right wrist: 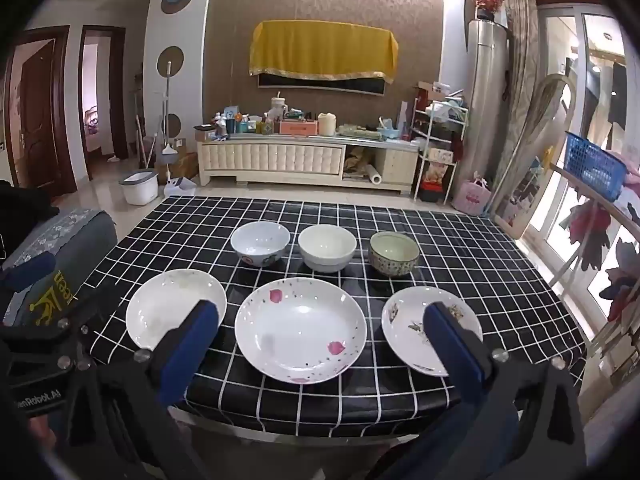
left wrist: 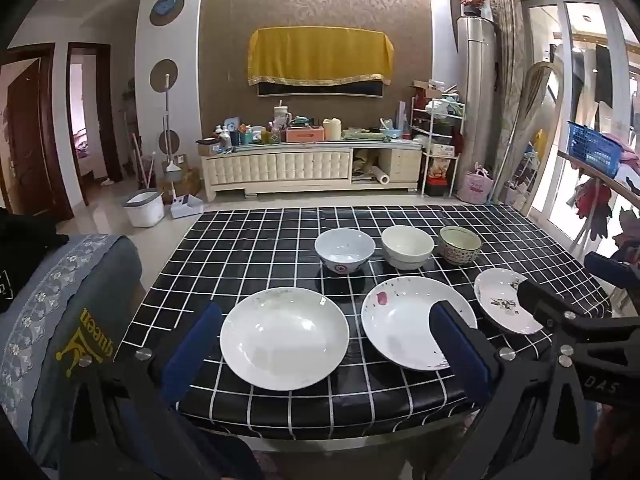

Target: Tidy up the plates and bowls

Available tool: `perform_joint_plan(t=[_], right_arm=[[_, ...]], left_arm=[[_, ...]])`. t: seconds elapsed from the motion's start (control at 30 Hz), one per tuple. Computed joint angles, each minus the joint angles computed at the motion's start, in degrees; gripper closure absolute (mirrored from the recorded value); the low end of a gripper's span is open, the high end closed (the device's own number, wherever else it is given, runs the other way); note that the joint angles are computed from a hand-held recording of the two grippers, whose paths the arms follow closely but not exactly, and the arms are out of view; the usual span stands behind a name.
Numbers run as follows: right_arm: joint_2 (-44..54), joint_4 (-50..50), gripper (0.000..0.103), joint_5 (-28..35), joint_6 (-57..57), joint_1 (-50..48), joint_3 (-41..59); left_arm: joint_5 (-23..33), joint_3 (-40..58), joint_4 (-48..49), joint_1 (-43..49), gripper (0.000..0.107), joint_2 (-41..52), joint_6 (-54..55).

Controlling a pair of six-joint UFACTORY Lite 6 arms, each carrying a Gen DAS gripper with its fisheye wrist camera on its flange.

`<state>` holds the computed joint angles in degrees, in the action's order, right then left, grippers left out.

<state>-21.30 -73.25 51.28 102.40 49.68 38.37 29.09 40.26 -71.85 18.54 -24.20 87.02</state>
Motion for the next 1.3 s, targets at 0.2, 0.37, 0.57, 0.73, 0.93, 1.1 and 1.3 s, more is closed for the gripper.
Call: perform_joint_plan(t=[0.2, 0.37, 0.57, 0.73, 0.93, 1.1, 1.3], right_arm=[[0.5, 1.1, 0.000, 0.1, -0.8, 0.2, 0.3], [1.3, 2.2, 0.000, 0.8, -1.4, 1.2, 1.9], [-1.1, 2.0, 0.000, -0.9, -1.7, -0.3, -0.4], [-1.4, 2.1, 0.000, -0.7, -1.8, 0.1, -0.6], [-1.6, 2.3, 0.000, -0.9, -2.0, 0.3, -0.8], [-1.8, 2.4, 0.000, -0.7, -2.3, 0.5, -0.8], [-1.7, 2.9, 0.000, -0.9, -2.7, 0.4, -0.6]], left_arm=[[-1.9, -1.5, -0.2, -2.4, 0.004, -1.5, -0.4], [1.8, -0.7, 0.8, 0.0, 0.004, -1.2, -0.4], [1.6, 0.3, 0.9, 0.0, 0.004, 0.2, -0.7], [2.0, 0.2, 0.0, 0.7, 0.004, 0.7, 0.2], [2.4, 0.4, 0.3, 1.1, 0.004, 0.9, 0.1], [2.4, 0.6, 1.0, 1.3, 0.004, 0.6, -0.7], [2.6, 0.5, 1.2, 1.5, 0.004, 0.3, -0.9]])
